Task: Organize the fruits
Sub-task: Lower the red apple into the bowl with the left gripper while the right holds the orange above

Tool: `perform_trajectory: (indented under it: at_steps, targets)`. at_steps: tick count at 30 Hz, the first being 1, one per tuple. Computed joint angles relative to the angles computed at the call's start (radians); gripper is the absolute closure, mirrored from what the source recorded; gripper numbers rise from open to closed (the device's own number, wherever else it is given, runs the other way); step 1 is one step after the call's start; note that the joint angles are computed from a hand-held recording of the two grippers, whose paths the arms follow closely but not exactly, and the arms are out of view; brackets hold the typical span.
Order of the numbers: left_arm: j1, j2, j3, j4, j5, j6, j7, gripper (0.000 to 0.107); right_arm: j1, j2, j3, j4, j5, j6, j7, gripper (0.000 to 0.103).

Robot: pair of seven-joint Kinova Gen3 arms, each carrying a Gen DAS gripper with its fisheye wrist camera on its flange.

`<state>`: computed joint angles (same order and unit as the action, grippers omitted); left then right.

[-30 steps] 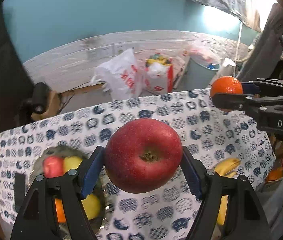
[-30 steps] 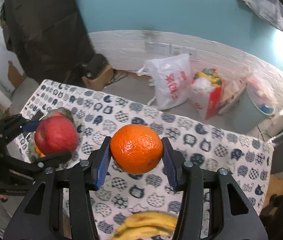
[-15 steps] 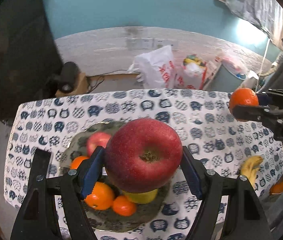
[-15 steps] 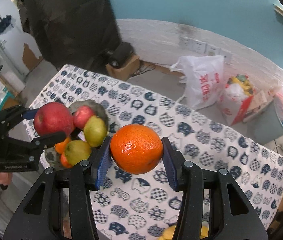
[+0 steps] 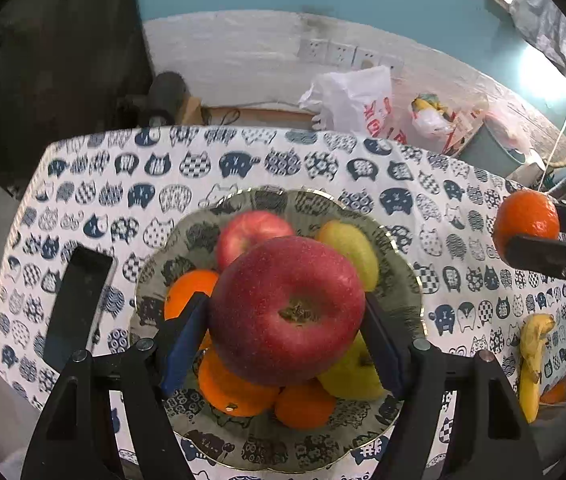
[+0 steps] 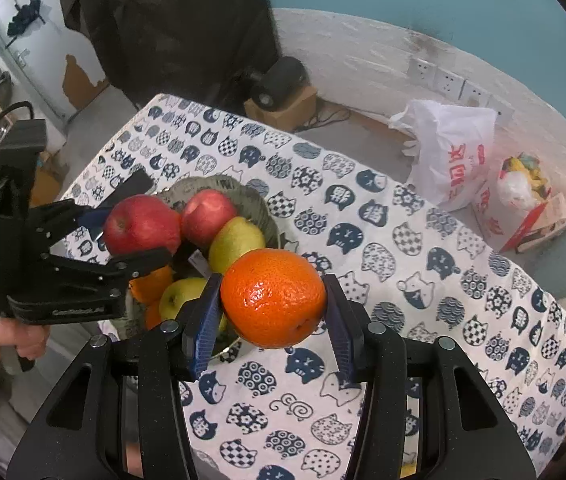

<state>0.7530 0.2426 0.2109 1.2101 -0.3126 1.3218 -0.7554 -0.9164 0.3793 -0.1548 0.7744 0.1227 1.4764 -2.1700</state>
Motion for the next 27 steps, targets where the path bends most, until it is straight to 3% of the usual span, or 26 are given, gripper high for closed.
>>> perform_trajectory:
  at_steps: [10,27]
  targets:
    - [-0.057,0.001,0.000,0.061,0.095,-0.039,-0.035,0.031,0.019,0.061,-0.006,-0.020,-0.070,-0.020,0.004,0.055]
    - [-0.066,-0.003,0.002,0.054,0.120,-0.002,-0.033,0.031,0.030,0.127,-0.014,0.001,-0.156,-0.039,0.015,0.054]
